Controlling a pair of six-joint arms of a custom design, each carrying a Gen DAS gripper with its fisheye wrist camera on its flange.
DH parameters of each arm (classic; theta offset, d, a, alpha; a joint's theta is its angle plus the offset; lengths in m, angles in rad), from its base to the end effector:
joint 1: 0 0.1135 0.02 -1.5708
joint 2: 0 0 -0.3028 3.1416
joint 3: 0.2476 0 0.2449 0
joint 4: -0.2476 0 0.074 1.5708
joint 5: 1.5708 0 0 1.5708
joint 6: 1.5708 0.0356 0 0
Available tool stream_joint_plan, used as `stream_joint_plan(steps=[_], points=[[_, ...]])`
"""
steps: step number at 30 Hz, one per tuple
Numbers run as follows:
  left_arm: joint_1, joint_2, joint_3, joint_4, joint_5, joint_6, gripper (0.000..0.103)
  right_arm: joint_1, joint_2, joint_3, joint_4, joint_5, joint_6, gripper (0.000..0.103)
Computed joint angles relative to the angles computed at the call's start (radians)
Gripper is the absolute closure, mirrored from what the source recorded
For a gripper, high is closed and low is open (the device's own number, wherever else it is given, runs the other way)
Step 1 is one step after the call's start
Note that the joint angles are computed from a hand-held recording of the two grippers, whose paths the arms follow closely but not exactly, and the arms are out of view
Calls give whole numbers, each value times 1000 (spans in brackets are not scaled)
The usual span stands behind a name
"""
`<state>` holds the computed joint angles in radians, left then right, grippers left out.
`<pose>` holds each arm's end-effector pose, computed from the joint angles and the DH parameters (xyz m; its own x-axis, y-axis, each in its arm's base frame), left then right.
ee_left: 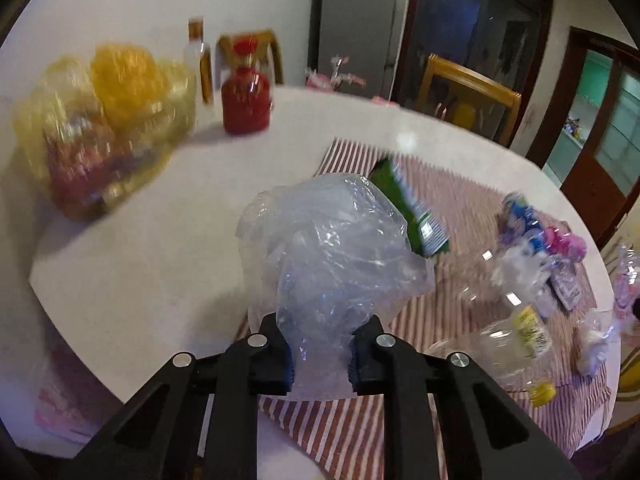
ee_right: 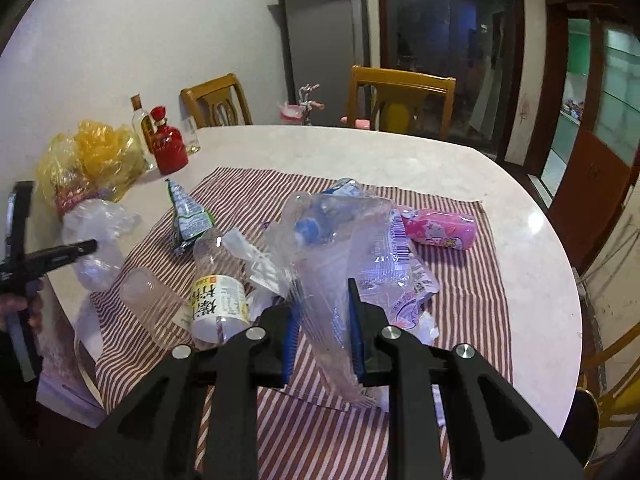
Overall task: Collect trash
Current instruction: 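Carry both held plastics to the black bin and open both grippers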
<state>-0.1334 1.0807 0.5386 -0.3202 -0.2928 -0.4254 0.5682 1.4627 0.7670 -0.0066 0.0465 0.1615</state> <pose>0.1819 -0.0140 0.2275 -0.6613 -0.3099 -0.6832 -0.3641 0.9288 -0.0689 0.2467 0.1556 0.2377 -0.6190 -0.2046 -0.7583 -0.4135 0.9058 0.0931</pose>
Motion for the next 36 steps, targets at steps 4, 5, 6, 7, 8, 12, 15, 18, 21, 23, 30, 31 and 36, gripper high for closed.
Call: stream_joint_plan(steps=[4,5,6,7,8,12,15,18,21,23,30,31,36], points=[[-194,-38,102,-89,-112,-55,85,-49,-40,-42,30,-29,7,81],[-266,-22,138,-98,-147,-75,85,-66,-56,-56,38,-38,9,81],[-325,-2,165,-97,-174,-91,85,-79,-68,-68,44,-44,10,81],[-366,13,187,-96,-190,-102,85,-103,-88,-84,50,-57,11,81],[-423,50,220,-83,-207,-111,85,-123,-104,-95,51,-67,10,81],[-566,188,327,-22,-214,-106,85,-238,-205,-147,37,-111,-6,81],[-650,305,412,30,-202,-82,85,-439,-302,-187,-7,-186,-51,81],[-718,437,506,86,-166,-58,85,-721,-324,-215,-47,-282,-131,81],[-765,554,603,114,-118,-42,85,-993,-247,-240,-35,-358,-236,81],[-792,624,673,117,-60,-64,85,-1162,-127,-255,12,-392,-304,81],[-916,850,936,72,-20,-22,85,-1390,282,-279,261,-360,-358,81],[-928,880,971,64,-14,-12,85,-1405,323,-271,280,-366,-363,81],[-974,998,1129,10,-4,16,85,-1393,460,-218,313,-334,-333,50]])
